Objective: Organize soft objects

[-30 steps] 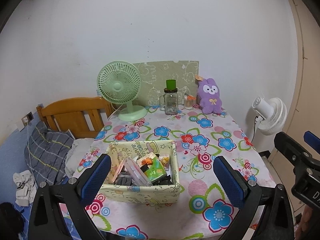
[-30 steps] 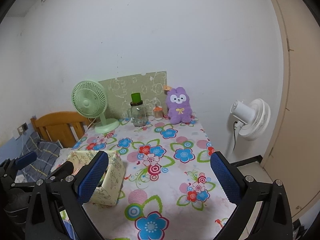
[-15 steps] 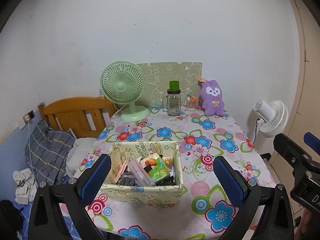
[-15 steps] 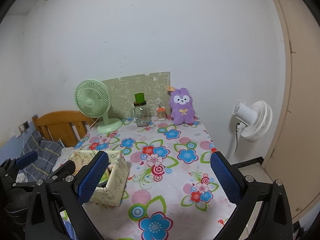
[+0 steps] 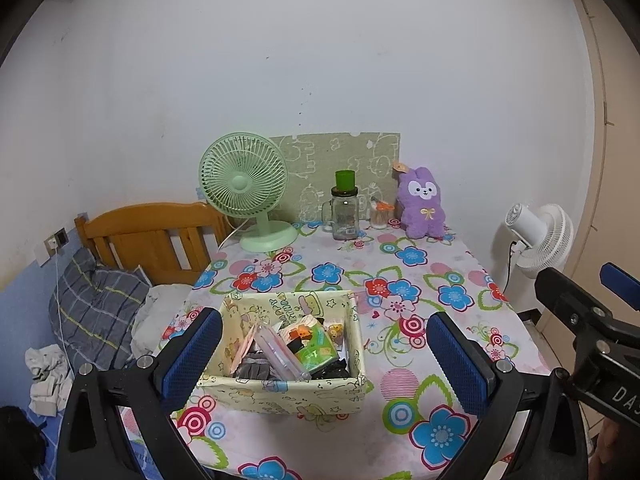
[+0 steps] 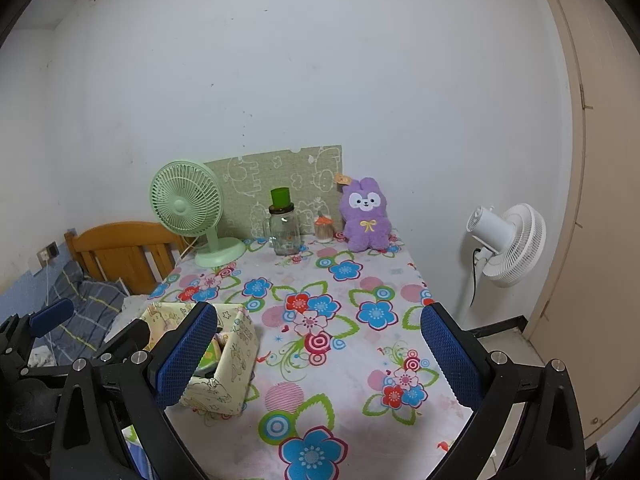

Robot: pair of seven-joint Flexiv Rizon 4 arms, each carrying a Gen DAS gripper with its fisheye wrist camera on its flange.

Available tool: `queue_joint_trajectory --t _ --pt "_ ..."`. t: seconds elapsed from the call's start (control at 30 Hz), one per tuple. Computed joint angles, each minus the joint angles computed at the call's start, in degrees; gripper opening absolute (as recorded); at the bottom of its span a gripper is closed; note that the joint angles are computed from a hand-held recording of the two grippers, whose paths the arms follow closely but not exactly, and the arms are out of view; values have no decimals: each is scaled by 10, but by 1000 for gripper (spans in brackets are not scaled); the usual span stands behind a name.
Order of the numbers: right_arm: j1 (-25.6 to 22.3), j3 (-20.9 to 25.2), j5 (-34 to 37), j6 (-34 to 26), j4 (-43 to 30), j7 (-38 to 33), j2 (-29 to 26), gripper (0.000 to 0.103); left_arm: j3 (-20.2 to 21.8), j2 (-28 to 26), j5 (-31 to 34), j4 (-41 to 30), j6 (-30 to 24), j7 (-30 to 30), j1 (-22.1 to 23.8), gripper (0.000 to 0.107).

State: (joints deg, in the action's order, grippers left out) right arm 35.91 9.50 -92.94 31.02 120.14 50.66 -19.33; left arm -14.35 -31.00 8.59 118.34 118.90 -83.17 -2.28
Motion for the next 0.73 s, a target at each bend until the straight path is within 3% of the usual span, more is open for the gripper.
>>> queue_joint_trajectory --t 0.73 --pt "-3 -1 -1 7 -1 -1 1 103 1 1 -8 1 -10 -7 -2 103"
